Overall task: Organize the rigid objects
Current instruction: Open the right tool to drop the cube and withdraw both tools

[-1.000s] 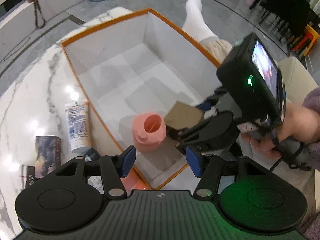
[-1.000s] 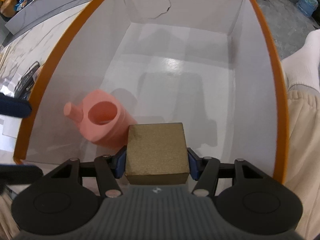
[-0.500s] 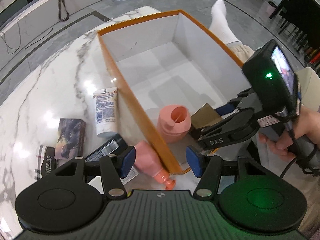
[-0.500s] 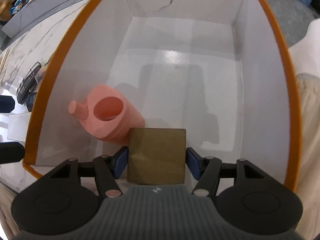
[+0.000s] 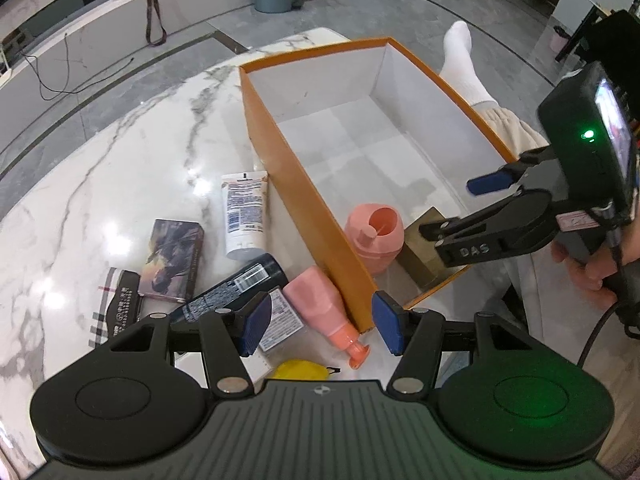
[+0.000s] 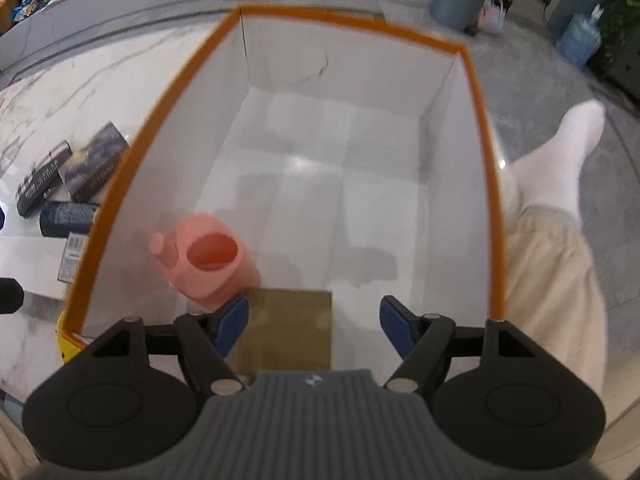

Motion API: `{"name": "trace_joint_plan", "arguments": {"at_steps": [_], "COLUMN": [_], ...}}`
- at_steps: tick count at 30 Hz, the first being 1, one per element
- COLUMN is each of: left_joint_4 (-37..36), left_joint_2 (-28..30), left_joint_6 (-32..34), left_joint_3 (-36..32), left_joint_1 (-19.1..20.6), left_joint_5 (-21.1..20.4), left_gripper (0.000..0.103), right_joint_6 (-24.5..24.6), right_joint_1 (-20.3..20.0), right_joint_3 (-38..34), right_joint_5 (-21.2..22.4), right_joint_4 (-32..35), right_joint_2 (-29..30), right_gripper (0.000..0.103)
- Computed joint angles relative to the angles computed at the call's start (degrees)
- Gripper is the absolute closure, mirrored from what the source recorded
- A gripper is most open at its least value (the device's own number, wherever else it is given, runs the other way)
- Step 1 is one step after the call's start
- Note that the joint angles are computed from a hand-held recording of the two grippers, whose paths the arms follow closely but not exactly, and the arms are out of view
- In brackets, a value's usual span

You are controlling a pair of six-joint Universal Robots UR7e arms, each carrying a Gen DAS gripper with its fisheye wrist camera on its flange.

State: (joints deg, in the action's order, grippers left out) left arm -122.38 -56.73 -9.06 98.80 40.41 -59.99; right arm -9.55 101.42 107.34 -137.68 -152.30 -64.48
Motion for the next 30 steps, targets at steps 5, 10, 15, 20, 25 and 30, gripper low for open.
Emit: {"name": "trace_joint_plan", "arguments": {"at_steps": [5,10,15,20,25,30], "left_joint_4": [-0.3,-0.7,-1.1,0.0,1.3,-0.2], "left_joint_2": [-2.3,-4.8,-8.6,-13.1,-16.6,-17.7], "left_joint_6": [-1.8,-3.6,-6.3,-6.7,-5.1,0.5], "left_joint_3": [2.0,4.2,7.3,10.7,13.9,16.6], "left_joint_1": [-0.1,-0.4,-0.5,-0.5,0.1,1.5], "left_joint_5": [1.2,3.4,5.6,7.9,10.5,11.4], "left_gripper": [0.035,0.035,0.035,0.035,0.035,0.035], "right_joint_6": [-1.3,-4.1,-6.4,-8.1,-9.9,-9.5], "right_joint_1": [2.2,4.6,7.0,8.9,10.5,10.7], "right_joint_3": [0.4,2.3,3.5,3.9,3.6,1.2], "right_joint_5": [-0.4,1.6,6.2,10.7,13.0,11.6], "right_joint_4": [-2.3,-6.7,-10.5,-11.7,-11.5,-8.5], "right_joint_2": [-0.8,-1.4,-1.0,0.5,3.9,8.1], "right_gripper": [0.026,0.026,0.027,0.035,0.043,0.044]}}
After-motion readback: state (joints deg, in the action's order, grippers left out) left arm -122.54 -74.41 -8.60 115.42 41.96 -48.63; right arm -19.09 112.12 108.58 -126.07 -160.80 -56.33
